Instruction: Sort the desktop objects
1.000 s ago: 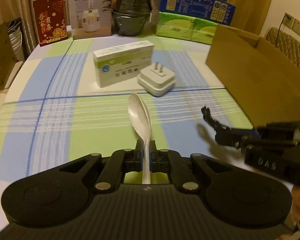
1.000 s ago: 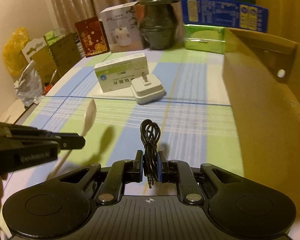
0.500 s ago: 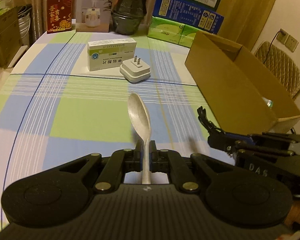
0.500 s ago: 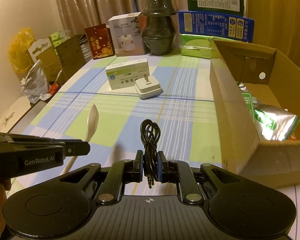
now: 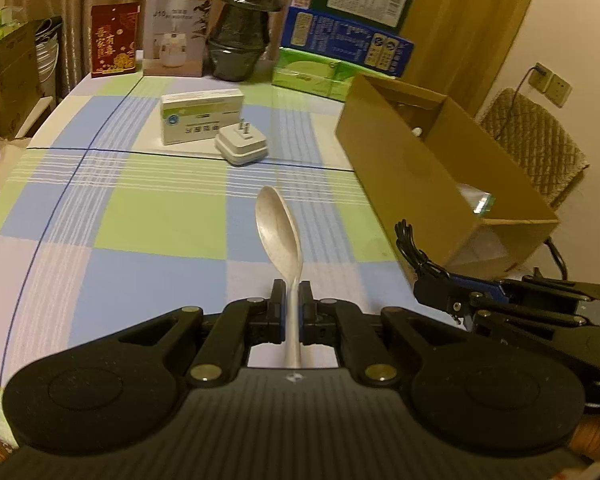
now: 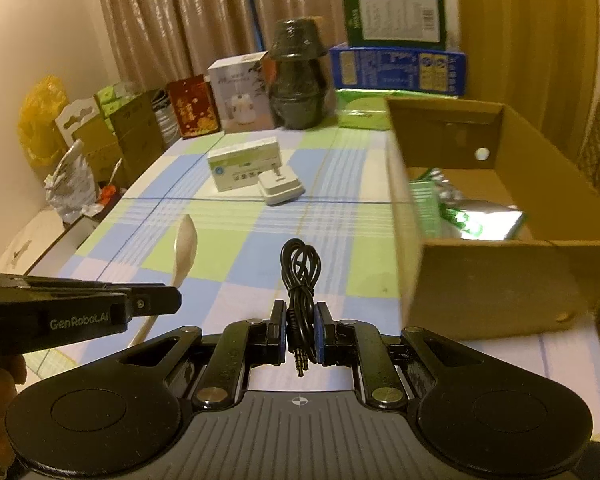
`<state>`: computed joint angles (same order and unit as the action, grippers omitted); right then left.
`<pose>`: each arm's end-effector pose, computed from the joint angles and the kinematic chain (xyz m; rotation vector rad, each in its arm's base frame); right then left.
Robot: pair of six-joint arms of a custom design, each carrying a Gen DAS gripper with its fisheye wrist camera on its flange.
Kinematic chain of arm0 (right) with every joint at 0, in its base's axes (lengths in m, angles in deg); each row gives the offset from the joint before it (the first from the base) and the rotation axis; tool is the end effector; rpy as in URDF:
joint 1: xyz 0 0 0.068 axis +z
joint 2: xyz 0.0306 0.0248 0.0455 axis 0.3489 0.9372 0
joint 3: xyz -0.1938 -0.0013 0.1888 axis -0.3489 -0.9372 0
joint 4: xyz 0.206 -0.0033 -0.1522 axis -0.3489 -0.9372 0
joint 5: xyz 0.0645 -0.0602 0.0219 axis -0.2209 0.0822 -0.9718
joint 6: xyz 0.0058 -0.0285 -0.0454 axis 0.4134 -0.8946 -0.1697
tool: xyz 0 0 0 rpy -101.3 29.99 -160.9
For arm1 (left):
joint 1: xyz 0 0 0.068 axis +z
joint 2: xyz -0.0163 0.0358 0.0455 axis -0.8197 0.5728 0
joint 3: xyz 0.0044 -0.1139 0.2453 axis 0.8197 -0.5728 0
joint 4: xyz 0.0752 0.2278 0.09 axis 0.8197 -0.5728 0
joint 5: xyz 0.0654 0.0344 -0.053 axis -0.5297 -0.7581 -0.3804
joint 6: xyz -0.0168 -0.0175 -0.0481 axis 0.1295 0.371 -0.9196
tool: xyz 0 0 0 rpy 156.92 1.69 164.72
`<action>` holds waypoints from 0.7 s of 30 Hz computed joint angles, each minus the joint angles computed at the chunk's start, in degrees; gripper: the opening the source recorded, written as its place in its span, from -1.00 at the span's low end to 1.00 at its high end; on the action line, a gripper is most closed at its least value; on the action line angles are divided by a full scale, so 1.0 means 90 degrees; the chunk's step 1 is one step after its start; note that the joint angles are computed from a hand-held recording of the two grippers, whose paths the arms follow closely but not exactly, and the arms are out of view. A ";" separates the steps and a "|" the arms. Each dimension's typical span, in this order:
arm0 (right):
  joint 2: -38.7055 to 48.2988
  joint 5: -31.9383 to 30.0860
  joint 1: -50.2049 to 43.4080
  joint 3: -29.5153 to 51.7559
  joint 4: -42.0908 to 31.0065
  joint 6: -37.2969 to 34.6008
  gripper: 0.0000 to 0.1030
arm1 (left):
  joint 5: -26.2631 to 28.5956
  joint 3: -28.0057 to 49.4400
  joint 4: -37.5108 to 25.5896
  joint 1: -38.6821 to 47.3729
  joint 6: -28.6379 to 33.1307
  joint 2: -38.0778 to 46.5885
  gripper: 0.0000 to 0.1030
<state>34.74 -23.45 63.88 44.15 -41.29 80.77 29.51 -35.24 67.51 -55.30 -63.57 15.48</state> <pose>0.2049 0.1769 0.1769 -0.0847 2.3127 0.2369 0.2804 -0.0154 0.1706 0.3413 2.3839 -0.4415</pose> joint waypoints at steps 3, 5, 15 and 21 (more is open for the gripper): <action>-0.0431 0.0128 -0.0022 -0.0183 -0.0271 0.0076 -0.80 | 0.0002 -0.0209 -0.0081 -0.0193 -0.0083 -0.0377 -0.95; -0.0675 0.0221 -0.0040 -0.0278 -0.0422 0.0125 -0.80 | 0.0019 -0.0281 -0.0146 -0.0334 -0.0169 -0.0553 -0.95; -0.2561 0.0658 -0.0405 -0.0886 -0.1619 0.0226 -0.80 | -0.0082 -0.0382 -0.0335 -0.1178 -0.0539 -0.1140 -0.95; -0.3377 0.0588 -0.0960 -0.1008 -0.2128 -0.0003 -0.80 | -0.0183 -0.0329 -0.0341 -0.1873 -0.0888 -0.1283 -0.95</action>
<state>4.35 -18.15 55.24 35.08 -60.43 80.75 27.86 -38.20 64.44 -72.16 -71.56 3.94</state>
